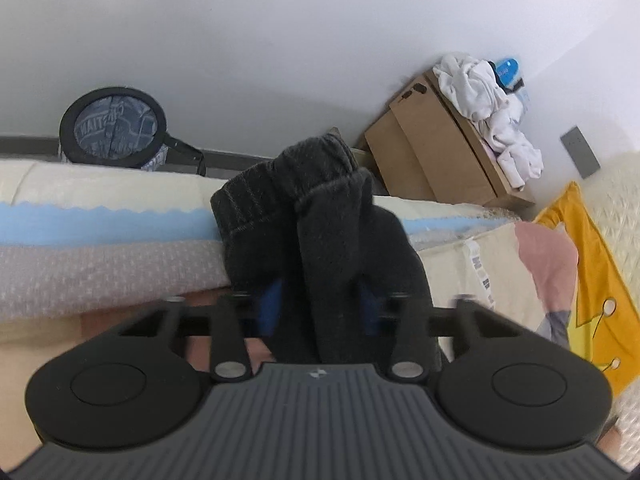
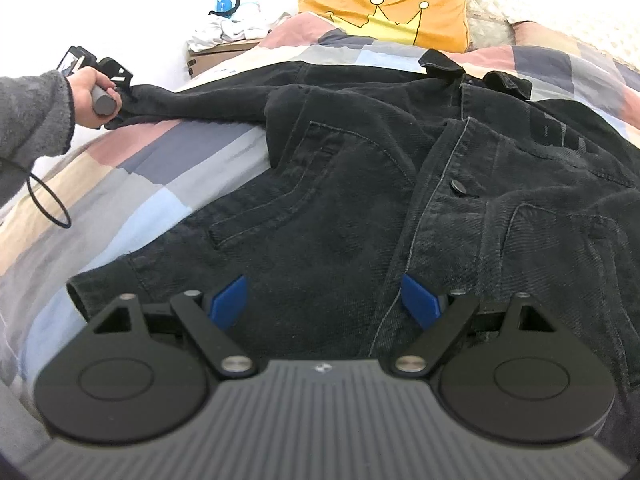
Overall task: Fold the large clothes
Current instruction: 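Lift the sleeve cuff with the left gripper, lay it straight, open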
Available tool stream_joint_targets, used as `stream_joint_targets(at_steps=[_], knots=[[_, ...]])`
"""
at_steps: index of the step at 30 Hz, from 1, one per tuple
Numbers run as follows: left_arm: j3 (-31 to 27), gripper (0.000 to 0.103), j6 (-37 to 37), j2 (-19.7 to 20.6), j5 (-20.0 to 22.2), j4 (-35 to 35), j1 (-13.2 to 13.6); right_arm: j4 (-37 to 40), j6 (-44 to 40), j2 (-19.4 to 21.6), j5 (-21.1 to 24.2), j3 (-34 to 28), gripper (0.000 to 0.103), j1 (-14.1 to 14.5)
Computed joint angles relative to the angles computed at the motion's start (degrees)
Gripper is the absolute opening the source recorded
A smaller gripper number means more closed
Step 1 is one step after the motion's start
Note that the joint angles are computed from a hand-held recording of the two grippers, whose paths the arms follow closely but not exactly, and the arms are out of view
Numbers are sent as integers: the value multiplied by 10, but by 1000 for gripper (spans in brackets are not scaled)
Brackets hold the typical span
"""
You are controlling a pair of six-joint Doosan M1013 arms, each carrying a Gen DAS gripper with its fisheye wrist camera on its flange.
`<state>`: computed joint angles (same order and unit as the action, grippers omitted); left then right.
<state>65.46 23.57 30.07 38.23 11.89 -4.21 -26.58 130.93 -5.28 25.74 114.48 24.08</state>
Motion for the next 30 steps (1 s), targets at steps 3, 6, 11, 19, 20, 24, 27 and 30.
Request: stream_joint_targets(at_steps=[3,6,11,19,20,24,27,30], knots=[[8,6,49,-7,-26,-23,3,-5,3,-1,-1,1,85,1],[2,5,149,-16,-33,-50,4,-9,9,-2,0,1,86,3],[40,4,333,-64,-105,-216,25,-12,15,-7,-1,3,85,3],[88,5,207,-79,4,-28,9,39,-5,-17,-8,14,85,-8],[98,5,193,-80,2,-25,7,37,-6,-18,-9,15,85,-8],[116,6,179,-86,-4,-36,7,67,-29,-23,-19,20,85,-17],[114,12,210,-95,9,-97,14,97,-55,-26,-27,21,85,-23],[124,40,238,-114,22,-143,17,138,-87,-31,-36,23,85,-32]])
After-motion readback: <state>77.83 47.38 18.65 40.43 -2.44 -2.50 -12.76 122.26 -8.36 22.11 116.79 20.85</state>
